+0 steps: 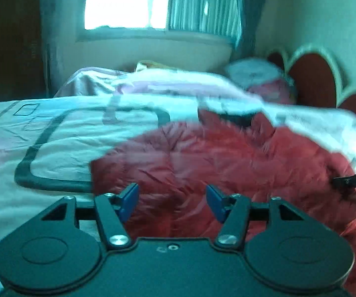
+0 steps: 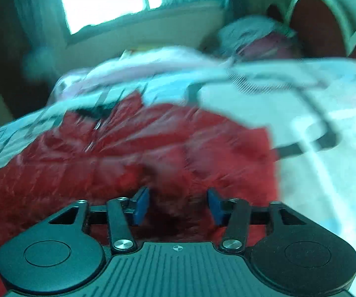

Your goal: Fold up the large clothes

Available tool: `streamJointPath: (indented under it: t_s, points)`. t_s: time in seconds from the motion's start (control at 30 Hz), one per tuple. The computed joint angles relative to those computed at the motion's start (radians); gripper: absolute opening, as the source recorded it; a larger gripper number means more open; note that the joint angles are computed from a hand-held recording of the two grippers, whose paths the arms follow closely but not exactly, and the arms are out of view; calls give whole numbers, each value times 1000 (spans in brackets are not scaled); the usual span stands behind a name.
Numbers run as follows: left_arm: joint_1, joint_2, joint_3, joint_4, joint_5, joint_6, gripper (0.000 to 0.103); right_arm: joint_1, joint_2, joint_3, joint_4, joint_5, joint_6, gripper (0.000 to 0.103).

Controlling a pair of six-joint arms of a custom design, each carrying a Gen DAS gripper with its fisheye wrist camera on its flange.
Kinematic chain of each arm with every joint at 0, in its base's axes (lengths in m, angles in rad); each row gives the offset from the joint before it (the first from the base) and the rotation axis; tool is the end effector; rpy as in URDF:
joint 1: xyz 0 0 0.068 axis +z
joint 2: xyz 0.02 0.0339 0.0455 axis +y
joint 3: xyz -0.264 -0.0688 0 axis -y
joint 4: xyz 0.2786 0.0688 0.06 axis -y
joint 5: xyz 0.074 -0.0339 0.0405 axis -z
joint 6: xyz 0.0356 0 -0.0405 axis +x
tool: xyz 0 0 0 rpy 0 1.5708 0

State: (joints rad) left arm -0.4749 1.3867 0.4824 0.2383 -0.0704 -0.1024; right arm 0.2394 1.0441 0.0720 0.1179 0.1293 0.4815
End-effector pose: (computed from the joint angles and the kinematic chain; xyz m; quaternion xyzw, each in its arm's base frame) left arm 0.2477 -0.1245 0.1235 0.1513 0.8861 -0.0940 0.4278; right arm 0.1620 0.0348 0.0630 0.1353 0.9250 0.0668 0.3488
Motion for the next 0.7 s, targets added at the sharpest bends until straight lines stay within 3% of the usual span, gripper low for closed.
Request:
streamJointPath:
  t_s: [0.07,0.2,0.27,0.37,0.47,0.53,0.63,0.7]
  points:
    - [-3,101,44,-29,-15,5,61,42,65,8,36,48,10,49]
    - [13,55,9,-1,-4,-27,65,67,-284,-42,-199,144,33,49]
    - [-2,41,13,31,0,-64,79,61,-310,-34,-195,134,14,49]
    - [-67,102,91,33,-11,-65,82,119,-45,47,-1,141,19,50]
    - [-125,203,180,8,-35,-31,83,224,228,149,163,162,5,74]
    - [-131,268,221,-9,-84,-8,83,275,361,202,217,173,-24,74]
    - [-61,312,221,-9,-80,10,87,262,427,213,209,219,-28,74]
    - [-21,297,201,-14,-49,19,87,220,381,184,153,256,0,74]
